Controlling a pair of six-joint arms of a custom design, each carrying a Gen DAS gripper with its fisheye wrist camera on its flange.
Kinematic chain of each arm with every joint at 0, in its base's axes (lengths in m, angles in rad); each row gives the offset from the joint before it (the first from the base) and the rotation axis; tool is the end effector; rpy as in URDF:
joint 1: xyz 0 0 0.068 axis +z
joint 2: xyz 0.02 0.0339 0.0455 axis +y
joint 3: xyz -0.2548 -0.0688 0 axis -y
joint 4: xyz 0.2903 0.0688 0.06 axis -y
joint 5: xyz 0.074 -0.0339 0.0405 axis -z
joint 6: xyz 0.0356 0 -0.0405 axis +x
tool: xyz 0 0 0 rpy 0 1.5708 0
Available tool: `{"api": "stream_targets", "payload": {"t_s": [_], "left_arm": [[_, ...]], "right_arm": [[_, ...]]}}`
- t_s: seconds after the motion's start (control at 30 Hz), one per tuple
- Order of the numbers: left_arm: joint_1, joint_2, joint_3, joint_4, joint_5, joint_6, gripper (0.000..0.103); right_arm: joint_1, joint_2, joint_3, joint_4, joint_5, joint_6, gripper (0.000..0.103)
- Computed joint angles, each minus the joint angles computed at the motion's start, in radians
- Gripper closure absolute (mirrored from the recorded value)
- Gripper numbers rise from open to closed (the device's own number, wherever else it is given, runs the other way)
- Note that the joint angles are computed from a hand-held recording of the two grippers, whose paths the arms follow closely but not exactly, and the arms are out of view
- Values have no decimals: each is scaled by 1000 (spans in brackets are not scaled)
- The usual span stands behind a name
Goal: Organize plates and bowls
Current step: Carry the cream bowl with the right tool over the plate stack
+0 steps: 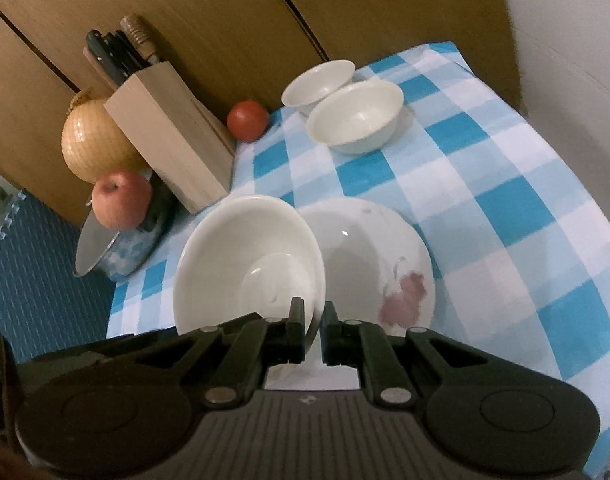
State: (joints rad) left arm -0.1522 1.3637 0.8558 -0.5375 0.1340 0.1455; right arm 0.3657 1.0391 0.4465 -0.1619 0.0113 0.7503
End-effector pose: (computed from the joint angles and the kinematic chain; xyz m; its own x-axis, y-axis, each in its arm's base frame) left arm 0.3010 -0.0510 0.1796 -0.8147 0.2703 -0.5130 0.3382 0.9402 -0.0416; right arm 0.2289 0.0872 0.1457 -0.7065 0.4596 -0.5382 0.1802 0.8522 0.4912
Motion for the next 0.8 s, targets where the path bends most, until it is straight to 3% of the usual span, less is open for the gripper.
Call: {"api": "stream_targets", "payload": {"t_s": [0.8], "left_arm": [[-11, 31, 13, -30, 3, 3, 57]], "right_arm": [[7, 11, 0, -28, 22, 24, 91]]}}
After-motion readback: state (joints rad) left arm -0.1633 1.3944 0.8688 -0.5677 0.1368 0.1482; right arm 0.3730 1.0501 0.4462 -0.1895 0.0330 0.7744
